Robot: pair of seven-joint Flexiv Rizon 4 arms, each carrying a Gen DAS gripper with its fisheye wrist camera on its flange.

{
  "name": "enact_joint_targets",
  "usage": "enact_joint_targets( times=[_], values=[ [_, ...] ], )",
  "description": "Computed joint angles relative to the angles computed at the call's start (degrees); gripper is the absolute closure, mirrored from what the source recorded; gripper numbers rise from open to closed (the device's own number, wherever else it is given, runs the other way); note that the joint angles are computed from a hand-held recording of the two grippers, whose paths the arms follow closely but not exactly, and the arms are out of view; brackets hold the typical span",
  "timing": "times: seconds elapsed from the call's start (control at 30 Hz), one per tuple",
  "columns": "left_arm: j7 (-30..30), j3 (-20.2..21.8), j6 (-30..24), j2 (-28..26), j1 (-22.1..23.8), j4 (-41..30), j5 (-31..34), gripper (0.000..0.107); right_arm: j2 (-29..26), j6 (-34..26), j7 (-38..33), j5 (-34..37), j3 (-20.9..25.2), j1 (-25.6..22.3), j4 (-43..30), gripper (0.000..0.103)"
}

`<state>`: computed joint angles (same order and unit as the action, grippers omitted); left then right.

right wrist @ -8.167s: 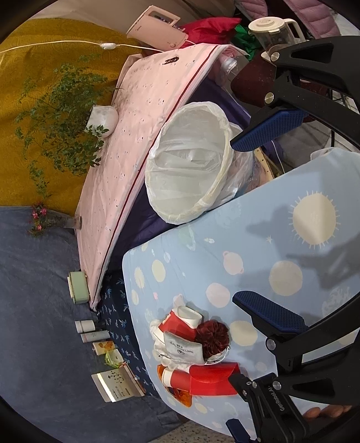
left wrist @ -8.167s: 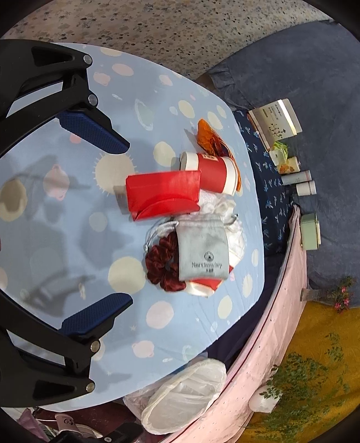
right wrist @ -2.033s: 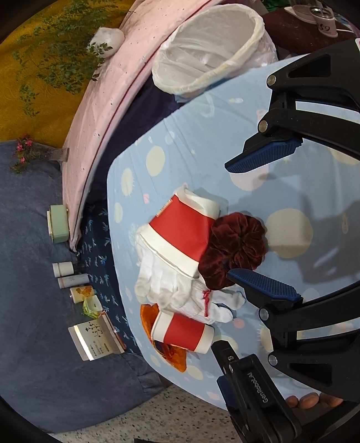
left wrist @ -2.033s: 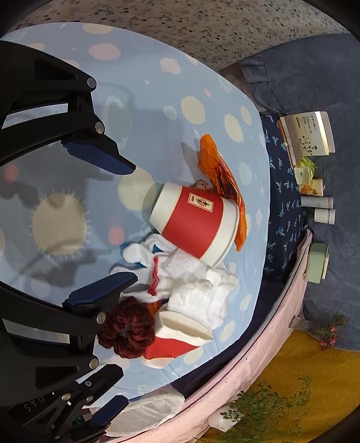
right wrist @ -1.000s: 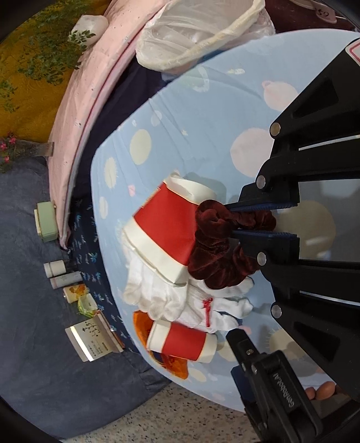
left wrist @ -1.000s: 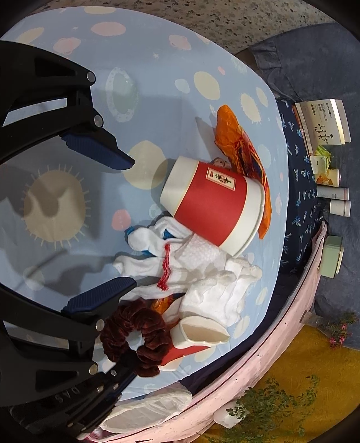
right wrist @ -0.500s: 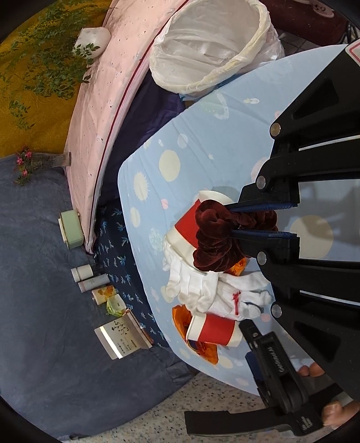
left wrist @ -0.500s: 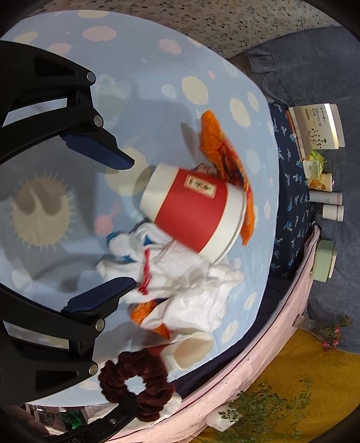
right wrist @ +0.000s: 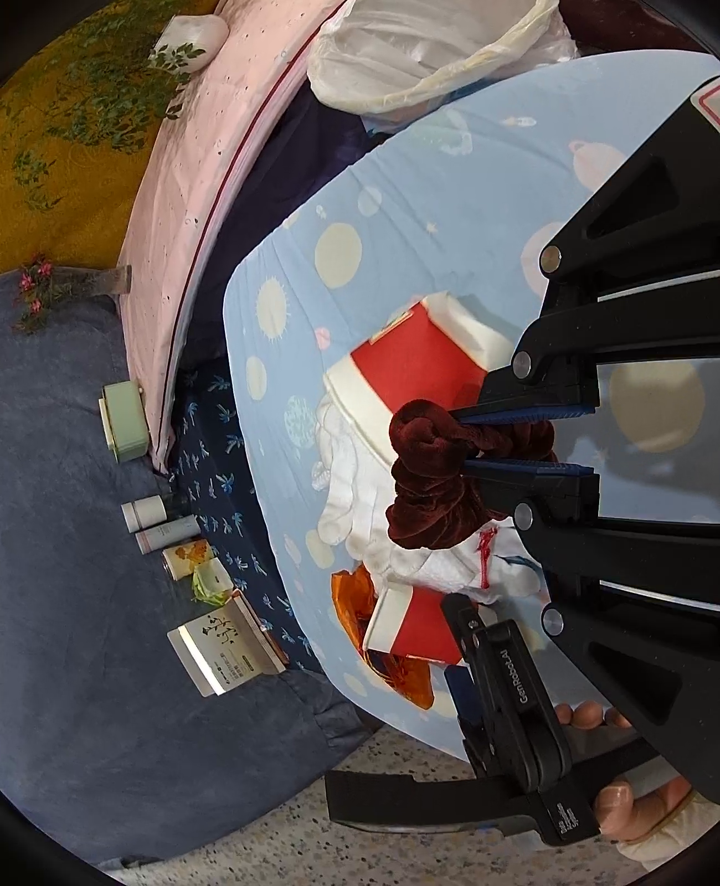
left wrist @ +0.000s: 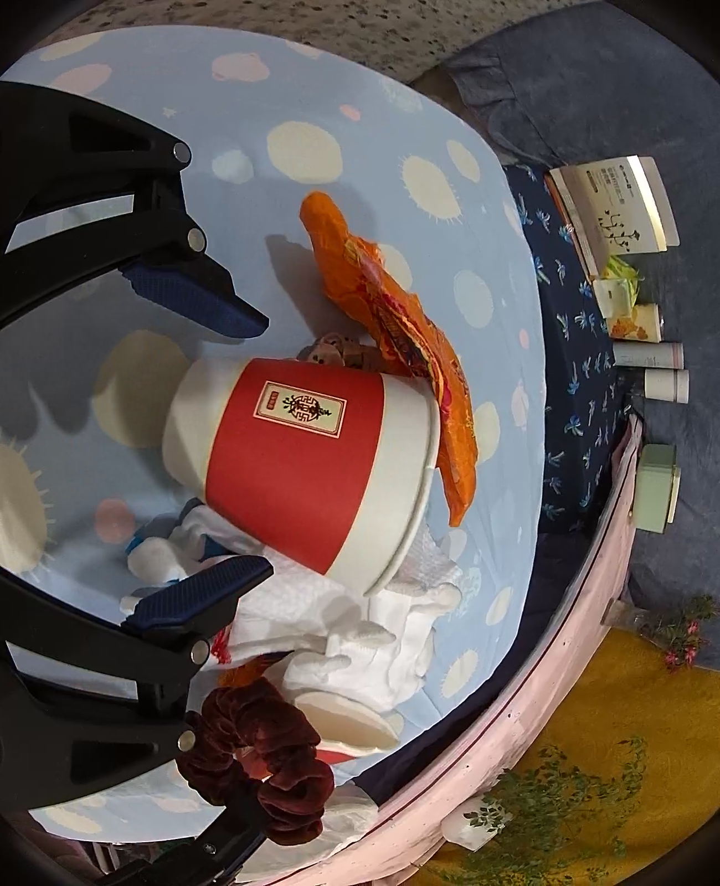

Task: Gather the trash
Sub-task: 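Grasp the dark red scrunchie with the right tool while the left grasps the red cup, then carry the red cup and scrunchie over the wastebasket with both tools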

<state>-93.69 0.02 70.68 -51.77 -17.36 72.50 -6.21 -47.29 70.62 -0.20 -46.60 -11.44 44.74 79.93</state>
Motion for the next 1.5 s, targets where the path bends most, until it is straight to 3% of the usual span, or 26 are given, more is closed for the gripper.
enact_joint_targets(
  times=[0.1,0.4,0.63,0.83,1.17,1.5],
  values=[
    [0.86,-1.61,0.46,-0.49,1.02,0.1,-0.87,0.037,-1.03,-0.86,-1.12,0.91,0.91,-0.46,-1.57,0.092],
    [-0.31,-0.31,4.55,1.99,-0.62,3.96,-0.51,0.038,0.15,-0.58,0.56,-0.1,-0.9,0.77,-0.11,0.092],
    [-1.74,0.15,6.05,5.44,-2.82,7.1,0.16,0.038,5.18,1.34,8.62,-7.4,-4.38,2.02,6.28,0.092],
    [-2.0,-0.51,5.94,6.71,-4.97,7.1,0.74,0.038,10.87,1.9,18.81,-17.94,-6.08,1.54,12.82,0.092],
    [-1.63,-1.38,2.12,4.48,-9.87,0.52,2.33,0.038,20.19,-0.63,33.64,-33.53,-4.61,-2.52,23.57,0.092],
    [1.64,-3.01,-5.34,-2.41,-14.18,-12.9,3.11,0.038,26.81,-4.87,42.9,-41.21,0.27,-10.44,32.32,0.092]
  ],
)
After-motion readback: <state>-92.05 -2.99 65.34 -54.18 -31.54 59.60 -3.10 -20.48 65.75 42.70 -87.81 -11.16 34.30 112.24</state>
